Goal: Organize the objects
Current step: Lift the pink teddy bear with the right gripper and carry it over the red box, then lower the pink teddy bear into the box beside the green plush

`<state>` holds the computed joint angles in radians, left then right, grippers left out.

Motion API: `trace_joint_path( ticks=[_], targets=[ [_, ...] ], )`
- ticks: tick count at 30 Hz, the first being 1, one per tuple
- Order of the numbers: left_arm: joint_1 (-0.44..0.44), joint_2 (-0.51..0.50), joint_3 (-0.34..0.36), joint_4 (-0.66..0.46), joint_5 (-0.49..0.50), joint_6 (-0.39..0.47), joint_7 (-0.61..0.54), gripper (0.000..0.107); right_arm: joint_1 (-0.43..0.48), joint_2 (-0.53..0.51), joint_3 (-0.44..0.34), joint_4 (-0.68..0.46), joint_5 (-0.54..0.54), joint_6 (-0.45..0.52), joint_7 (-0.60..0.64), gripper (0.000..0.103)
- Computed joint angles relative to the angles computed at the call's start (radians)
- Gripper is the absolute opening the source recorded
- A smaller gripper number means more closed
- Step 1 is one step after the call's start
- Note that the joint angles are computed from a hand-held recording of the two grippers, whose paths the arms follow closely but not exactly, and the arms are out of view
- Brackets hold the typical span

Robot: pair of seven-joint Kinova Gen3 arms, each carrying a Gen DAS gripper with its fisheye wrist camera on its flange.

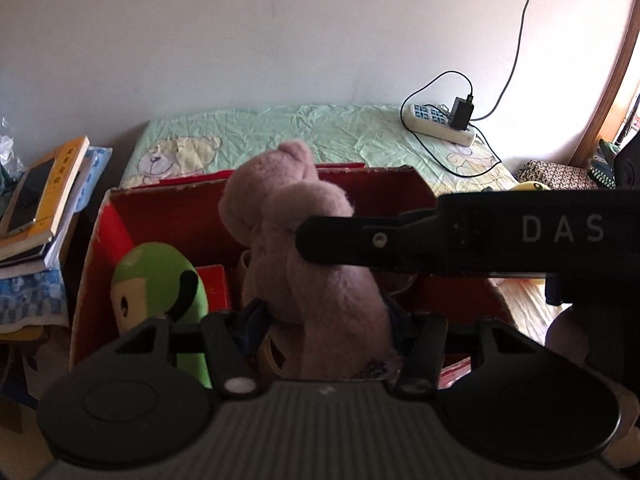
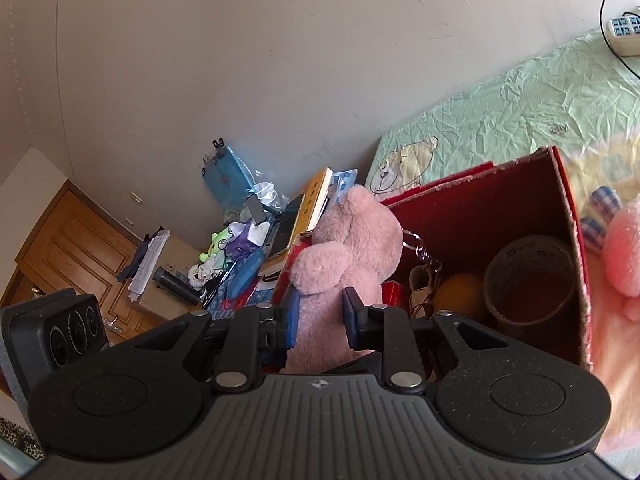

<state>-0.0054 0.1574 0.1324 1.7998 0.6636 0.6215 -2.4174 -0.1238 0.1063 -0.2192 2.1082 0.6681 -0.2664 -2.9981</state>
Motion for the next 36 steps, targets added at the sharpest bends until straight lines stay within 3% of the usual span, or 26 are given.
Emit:
trace_joint_path(
  ticks=[6,16,23,28,36],
  targets=[
    [-0.012,0.043,-0.001,-0.018,-0.035,0.009,-0.006,0.056,-0.013,0.044,-0.024,-0.035,-0.073,0.047,0.048,0.024],
    [-0.018,0.101,0.003,-0.055,-0.118,0.038,0.080,0.055,0.071,0.120,-0.173,-0.126,-0.133,0.197,0.153,0.024],
    [-0.035,0.121,0.019,-0.057,-0.124,0.025,0.081,0.056,0.090,0.152,-0.212,-0.169,-0.180,0.257,0.266,0.025],
    [-0.043,0.127,0.029,-0.053,-0.124,0.014,0.073,0.060,0.145,0.172,-0.277,-0.187,-0.224,0.294,0.347,0.026],
    [-0.045,0.129,0.036,-0.058,-0.125,0.019,0.063,0.067,0.306,0.181,-0.440,-0.184,-0.342,0.316,0.459,0.031]
  ],
)
